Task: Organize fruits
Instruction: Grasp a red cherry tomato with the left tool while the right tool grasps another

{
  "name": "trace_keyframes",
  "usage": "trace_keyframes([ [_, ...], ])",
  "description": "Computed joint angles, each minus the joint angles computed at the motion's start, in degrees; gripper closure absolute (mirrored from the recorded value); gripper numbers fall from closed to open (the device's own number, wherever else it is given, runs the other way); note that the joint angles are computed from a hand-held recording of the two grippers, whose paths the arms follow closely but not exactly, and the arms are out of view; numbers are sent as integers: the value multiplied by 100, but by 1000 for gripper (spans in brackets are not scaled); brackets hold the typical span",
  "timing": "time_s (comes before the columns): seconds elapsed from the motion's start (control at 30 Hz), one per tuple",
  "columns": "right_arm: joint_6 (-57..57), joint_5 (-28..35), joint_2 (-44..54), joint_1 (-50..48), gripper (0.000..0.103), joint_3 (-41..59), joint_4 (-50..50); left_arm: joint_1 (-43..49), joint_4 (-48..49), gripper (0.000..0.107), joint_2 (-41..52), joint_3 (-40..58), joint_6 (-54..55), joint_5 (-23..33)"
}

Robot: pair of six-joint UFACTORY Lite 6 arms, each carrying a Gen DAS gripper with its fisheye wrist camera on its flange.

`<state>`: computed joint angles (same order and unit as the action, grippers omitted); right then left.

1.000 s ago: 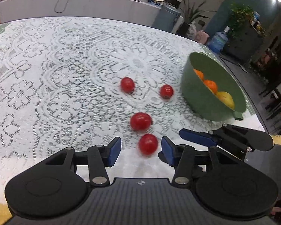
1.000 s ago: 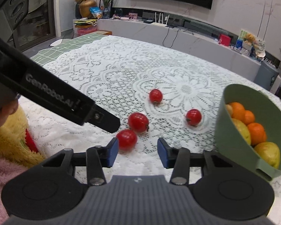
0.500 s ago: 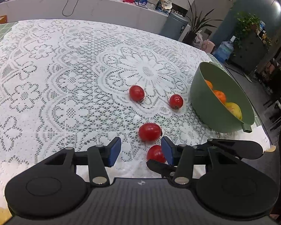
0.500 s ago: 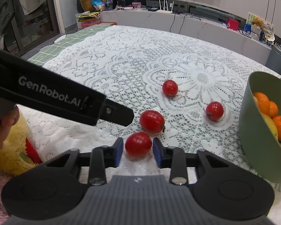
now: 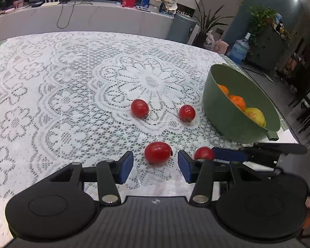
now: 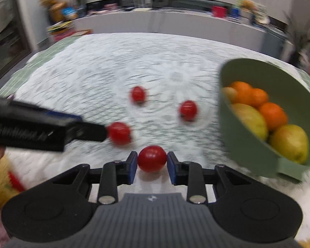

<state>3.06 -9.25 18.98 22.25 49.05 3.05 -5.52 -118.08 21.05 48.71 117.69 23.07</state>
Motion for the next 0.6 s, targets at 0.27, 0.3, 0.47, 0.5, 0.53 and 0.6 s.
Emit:
trace_keyframes([
  [0.27, -1331, 183, 289, -84, 75, 281, 1458, -135, -726, 49, 315, 84, 979, 150],
  [0.3, -1327, 205, 312, -83, 75, 298, 1458, -171, -814, 50, 327, 78, 1105, 140],
  [0.47, -994, 218, 290, -102, 75, 278, 1174, -292, -1153, 54, 461, 135, 1488, 104],
  [0.5, -806, 219, 286, -117, 75, 271, 994, -296, -1166, 54, 497, 162, 1491, 82],
  [0.53, -608, 209, 293, -129, 74, 266, 806, -300, -1175, 54, 534, 190, 1489, 59],
  [0.6, -382, 192, 289, -140, 74, 247, 594, -316, -1268, 54, 614, 262, 1551, 1],
])
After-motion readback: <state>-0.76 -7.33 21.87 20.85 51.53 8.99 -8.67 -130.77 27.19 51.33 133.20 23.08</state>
